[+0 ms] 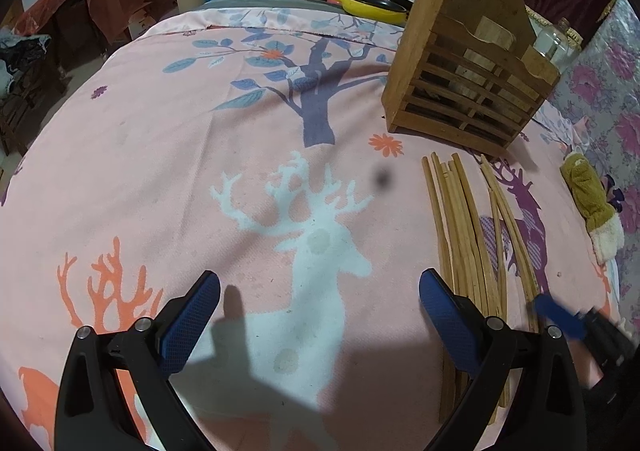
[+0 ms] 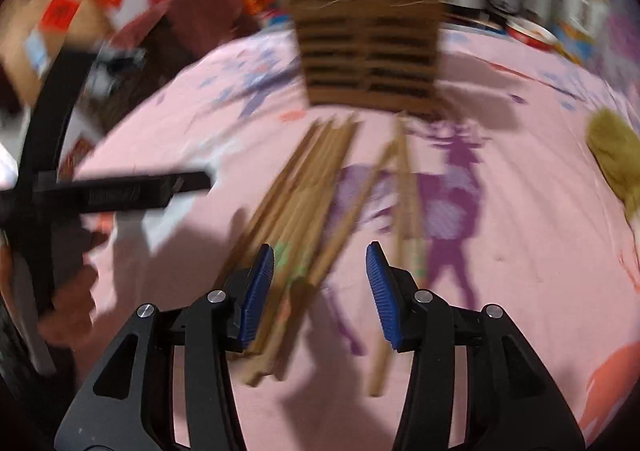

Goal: Organize utensils

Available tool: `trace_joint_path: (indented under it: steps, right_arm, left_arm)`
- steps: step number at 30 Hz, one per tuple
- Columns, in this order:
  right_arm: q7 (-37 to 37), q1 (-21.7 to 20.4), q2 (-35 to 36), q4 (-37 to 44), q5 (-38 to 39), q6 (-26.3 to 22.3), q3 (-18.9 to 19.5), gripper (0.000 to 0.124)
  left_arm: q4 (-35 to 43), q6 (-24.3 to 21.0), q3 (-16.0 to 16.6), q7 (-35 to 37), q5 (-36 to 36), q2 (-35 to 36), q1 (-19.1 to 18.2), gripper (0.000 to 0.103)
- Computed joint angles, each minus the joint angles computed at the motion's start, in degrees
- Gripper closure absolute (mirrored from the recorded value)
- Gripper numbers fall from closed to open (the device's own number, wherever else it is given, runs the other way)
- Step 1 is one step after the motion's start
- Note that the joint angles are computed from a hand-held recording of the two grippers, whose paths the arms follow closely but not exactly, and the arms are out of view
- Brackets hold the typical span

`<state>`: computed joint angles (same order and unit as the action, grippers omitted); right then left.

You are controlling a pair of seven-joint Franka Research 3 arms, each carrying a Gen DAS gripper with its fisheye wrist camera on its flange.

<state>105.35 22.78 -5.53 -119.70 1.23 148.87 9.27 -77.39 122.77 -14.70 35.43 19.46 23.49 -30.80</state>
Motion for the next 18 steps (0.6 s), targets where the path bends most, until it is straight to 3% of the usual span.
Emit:
trace_joint_path:
  steps: [3, 5, 9, 15, 18]
  right_arm:
    - [10.69, -1.32, 1.68, 2.35, -12.01, -5.37, 0.76, 0.077]
    - [11.89, -1.94, -0.12, 0.27, -8.03, -3.59, -0.91, 0.078]
    - [4.8, -2.05, -3.67, -3.28, 4.89, 0.37, -3.01, 0.079]
    - [11.94, -5.7, -5.05, -4.16, -1.85, 0.42, -0.42, 0.079]
    - [12.29, -6.3, -5.01, -4.35, -1.85, -0.51, -1.16, 0.079]
  left_arm:
    - [-0.32, 0.26, -0.05, -0.21, -0.47, -0.16, 0.21, 0.006]
    - [-0.48, 0.44, -0.03, -0.34, -0.36, -0.28, 0.19, 0.006]
    - [-0.33, 0.45, -0.23, 0.27, -0.35, -0.19, 0.07, 0.006]
    - [0.1, 0.33, -0.45, 1.62, -0.05, 0.06, -0.45, 0.006]
    - [0.52, 0.09, -0.49, 2.42, 0.24, 0.3, -0.86, 0.006]
